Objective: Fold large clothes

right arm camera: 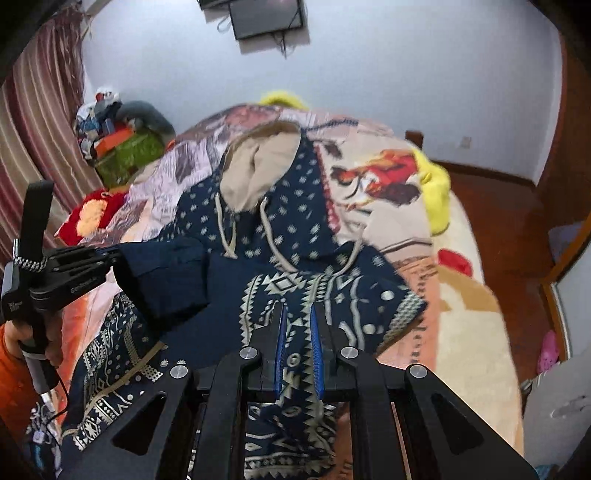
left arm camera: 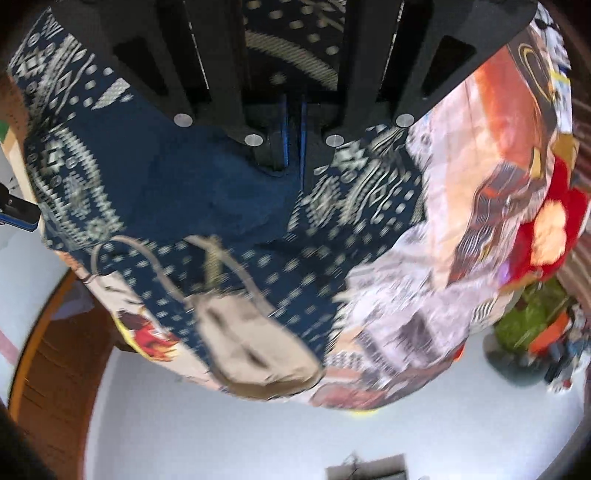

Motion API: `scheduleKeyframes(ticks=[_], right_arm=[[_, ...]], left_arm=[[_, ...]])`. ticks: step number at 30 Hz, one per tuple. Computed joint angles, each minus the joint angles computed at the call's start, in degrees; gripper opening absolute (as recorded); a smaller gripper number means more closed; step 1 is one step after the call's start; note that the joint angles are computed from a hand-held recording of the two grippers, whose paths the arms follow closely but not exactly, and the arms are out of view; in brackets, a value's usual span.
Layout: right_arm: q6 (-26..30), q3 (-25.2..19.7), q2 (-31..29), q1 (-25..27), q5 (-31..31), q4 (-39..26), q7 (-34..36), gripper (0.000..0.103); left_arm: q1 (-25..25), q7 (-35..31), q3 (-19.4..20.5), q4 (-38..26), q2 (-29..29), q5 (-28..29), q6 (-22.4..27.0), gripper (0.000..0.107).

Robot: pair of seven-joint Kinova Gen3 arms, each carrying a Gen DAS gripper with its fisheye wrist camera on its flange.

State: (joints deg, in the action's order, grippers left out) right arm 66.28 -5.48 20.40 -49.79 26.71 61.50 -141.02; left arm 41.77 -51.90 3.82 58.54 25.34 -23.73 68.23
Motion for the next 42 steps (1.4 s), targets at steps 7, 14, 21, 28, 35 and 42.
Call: scheduleKeyframes(ticks=[7, 14, 21, 28, 35, 42], right_arm=[[7.8, 0.5, 7.9, 2.0, -7.0, -10.2, 6.6, 0.009], [12.5, 2.2, 12.8, 1.3, -9.4, -15.4, 11.6, 0.009], [14.8, 3.0, 15.1, 1.4, -11.5, -18.1, 14.1, 0.009], [11.9, 2.8, 13.8, 2.8, -13.6, -15.1, 13.6, 0.009], [14.5, 3.8, 15.4, 0.6, -11.1, -17.5, 14.6, 0.009], [11.4, 3.2, 14.0, 2.0, -12.3, -14.6, 13.9, 0.009]], left_arm=[[-5.1, -1.9, 1.5, 8.3, -2.7, 4.8, -1.5, 0.005], [-4.0, -4.5, 2.2, 9.7, -3.6, 3.0, 1.4, 0.019], [-4.1, -4.8, 4.1, 9.7, -6.5, 4.4, -4.1, 0.056], [-3.1, -11.8, 4.8, -1.0, 2.7, 9.9, 1.1, 0.057], [1.5, -10.7, 0.4, -3.9, 6.4, 6.5, 2.9, 0.014], [0.7, -5.1, -1.3, 2.3, 1.8, 3.7, -1.6, 0.006]])
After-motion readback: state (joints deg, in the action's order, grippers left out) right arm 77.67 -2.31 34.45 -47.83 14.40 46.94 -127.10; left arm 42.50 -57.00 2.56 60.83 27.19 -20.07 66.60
